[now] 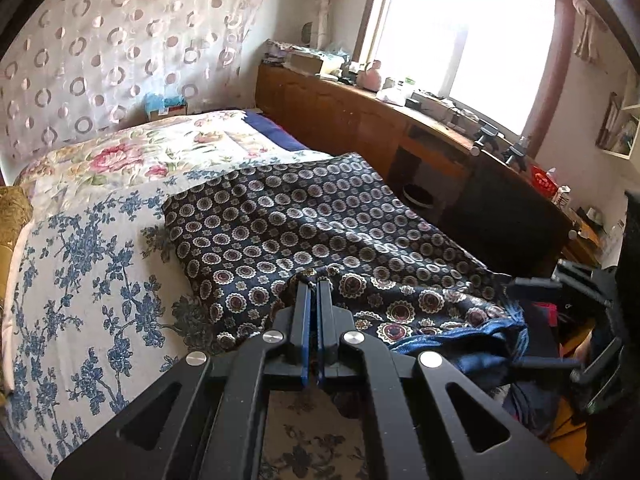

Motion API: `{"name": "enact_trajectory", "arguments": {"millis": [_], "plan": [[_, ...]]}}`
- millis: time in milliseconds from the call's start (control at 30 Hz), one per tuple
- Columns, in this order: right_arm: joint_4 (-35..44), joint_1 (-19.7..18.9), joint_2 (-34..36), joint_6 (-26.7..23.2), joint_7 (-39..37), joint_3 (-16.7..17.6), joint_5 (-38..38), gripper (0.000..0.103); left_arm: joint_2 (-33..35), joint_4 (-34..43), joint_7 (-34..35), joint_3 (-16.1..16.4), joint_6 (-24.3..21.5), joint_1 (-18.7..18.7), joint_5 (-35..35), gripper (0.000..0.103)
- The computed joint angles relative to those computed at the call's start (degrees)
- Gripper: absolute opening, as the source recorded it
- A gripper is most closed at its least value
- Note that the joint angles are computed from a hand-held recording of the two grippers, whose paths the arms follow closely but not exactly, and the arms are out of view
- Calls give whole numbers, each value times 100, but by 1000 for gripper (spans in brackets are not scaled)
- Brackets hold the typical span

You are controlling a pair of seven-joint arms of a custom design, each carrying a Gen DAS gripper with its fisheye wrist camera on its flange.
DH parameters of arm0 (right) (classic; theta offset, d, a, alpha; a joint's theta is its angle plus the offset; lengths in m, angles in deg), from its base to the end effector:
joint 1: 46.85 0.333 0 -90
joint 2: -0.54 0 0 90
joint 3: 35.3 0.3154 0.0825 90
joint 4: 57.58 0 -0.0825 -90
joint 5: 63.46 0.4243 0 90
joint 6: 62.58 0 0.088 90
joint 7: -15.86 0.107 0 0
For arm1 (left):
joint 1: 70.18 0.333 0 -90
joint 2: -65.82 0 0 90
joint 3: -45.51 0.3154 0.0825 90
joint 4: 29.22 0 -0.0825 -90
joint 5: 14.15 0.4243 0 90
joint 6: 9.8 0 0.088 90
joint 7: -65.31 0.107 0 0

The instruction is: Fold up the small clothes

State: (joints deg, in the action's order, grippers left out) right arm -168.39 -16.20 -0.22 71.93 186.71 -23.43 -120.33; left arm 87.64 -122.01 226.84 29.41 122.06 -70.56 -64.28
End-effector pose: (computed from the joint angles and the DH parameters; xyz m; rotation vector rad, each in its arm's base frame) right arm 0.4737 0.4184 0.5266 -1.6067 1.7629 -0.8876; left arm 0.7039 -0.1994 0.4353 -0.8139 2.7154 -1.3197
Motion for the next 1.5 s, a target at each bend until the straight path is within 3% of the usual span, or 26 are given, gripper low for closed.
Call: {"name": "enact_trajectory", "arguments": {"millis": [533,933,1100,1200,1267,1333,1500], "plan": [[-133,-55,251,258,-790,-135,1021,69,338,248,-345,-56,256,-63,387,3],[20,-18,566,119,-1080,-244,1123,69,376,263,-403,-90,264,-29,468,3],[-127,-37,507,329,-1016,-297,1049,68,341,234,-385,-90,232,4,437,3],[-189,-31,435,235,-928,-284,963,52,316,219,-370,-88,234,9,409,3],[-211,-30,387,87,-873,-268,907,29,289,194,-339,-91,234,17,381,3],[-256,-42,342,9,-796,-260,837,17,247,149,-313,-89,254,16,355,3],[-400,-126,209,180,-519,-250,640,7,99,-20,-158,-80,416,26,223,3]]}}
